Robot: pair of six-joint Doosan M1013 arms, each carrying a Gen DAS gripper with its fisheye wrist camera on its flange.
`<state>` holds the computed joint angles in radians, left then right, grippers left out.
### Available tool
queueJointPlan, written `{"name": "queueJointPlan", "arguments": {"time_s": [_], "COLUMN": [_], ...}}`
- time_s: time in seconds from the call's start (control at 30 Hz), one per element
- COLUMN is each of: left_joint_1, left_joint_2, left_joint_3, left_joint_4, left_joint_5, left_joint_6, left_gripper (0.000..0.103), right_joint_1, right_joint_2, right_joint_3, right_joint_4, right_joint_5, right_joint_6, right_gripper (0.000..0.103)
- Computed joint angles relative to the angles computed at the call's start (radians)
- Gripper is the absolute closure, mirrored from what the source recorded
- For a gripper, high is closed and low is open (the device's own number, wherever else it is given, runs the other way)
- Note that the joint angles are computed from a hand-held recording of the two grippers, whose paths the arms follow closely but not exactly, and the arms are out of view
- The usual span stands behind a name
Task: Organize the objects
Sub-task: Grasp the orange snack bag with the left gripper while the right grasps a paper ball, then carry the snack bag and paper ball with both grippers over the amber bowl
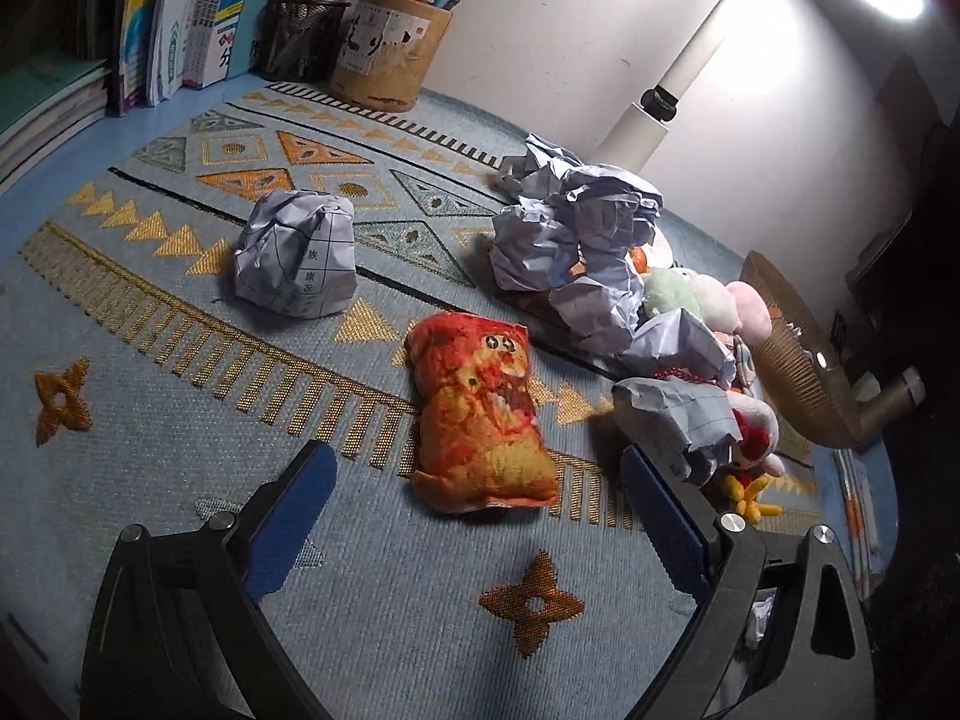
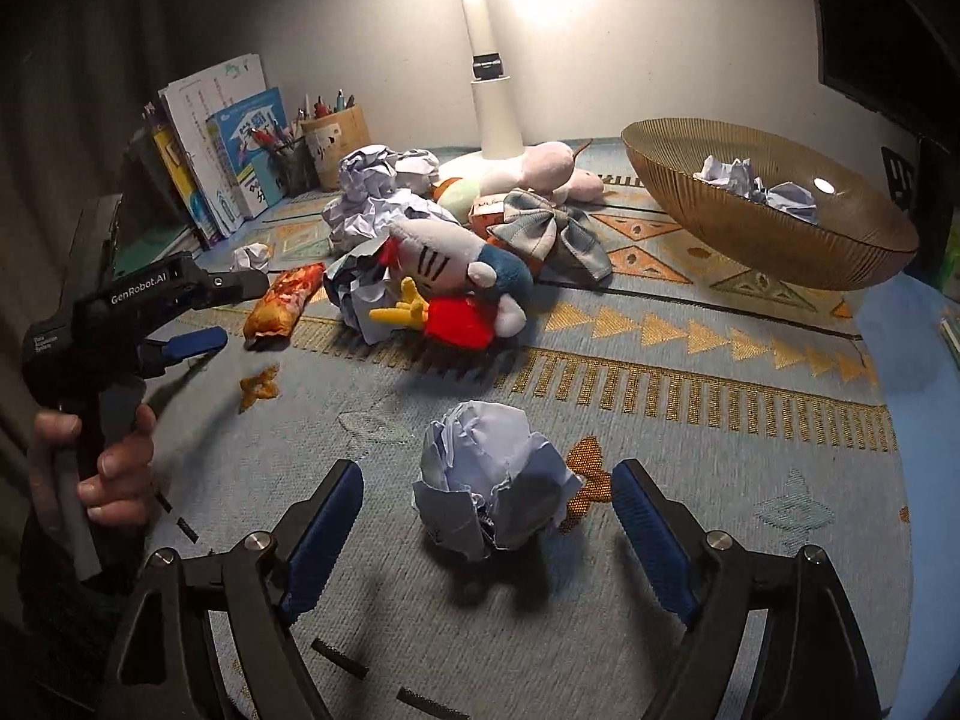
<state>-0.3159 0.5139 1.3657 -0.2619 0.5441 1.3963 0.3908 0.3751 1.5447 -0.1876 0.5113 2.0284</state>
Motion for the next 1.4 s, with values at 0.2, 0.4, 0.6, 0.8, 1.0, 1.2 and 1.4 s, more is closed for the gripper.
{"name": "queueJointPlan", "arguments": {"time_s": [0.2, 0.4, 0.6, 0.8, 1.0, 1.2, 1.4], "left_joint_1": [-0.048, -0.063, -0.056, -0.07, -0.068, -0.067, -0.056], "left_joint_2": [0.045, 0.049, -0.008, -0.048, -0.045, -0.044, -0.044], "left_joint_3": [-0.087, -0.095, -0.003, 0.07, 0.064, 0.067, 0.069], "left_joint_4": [0.312, 0.432, 0.35, 0.37, 0.29, 0.272, 0.153], "left_joint_5": [0.102, 0.107, -0.024, -0.169, -0.171, -0.17, -0.17], "left_joint_6": [-0.162, -0.221, -0.175, -0.172, -0.094, -0.071, 0.035], "left_gripper": [0.023, 0.07, 0.072, 0.072, 0.072, 0.072, 0.072], "right_joint_1": [-0.018, -0.047, -0.066, -0.044, -0.035, -0.062, -0.065], "right_joint_2": [0.018, 0.019, -0.019, -0.007, 0.023, 0.013, 0.018], "right_joint_3": [-0.041, -0.052, -0.001, -0.007, -0.047, -0.037, -0.036], "right_joint_4": [-0.001, -0.003, 0.13, 0.193, 0.13, 0.102, 0.092], "right_joint_5": [0.021, -0.039, -0.066, 0.021, 0.052, -0.034, -0.022], "right_joint_6": [0.016, 0.015, -0.103, -0.183, -0.139, -0.077, -0.081], "right_gripper": [0.046, 0.046, 0.032, 0.023, 0.06, 0.058, 0.035]}}
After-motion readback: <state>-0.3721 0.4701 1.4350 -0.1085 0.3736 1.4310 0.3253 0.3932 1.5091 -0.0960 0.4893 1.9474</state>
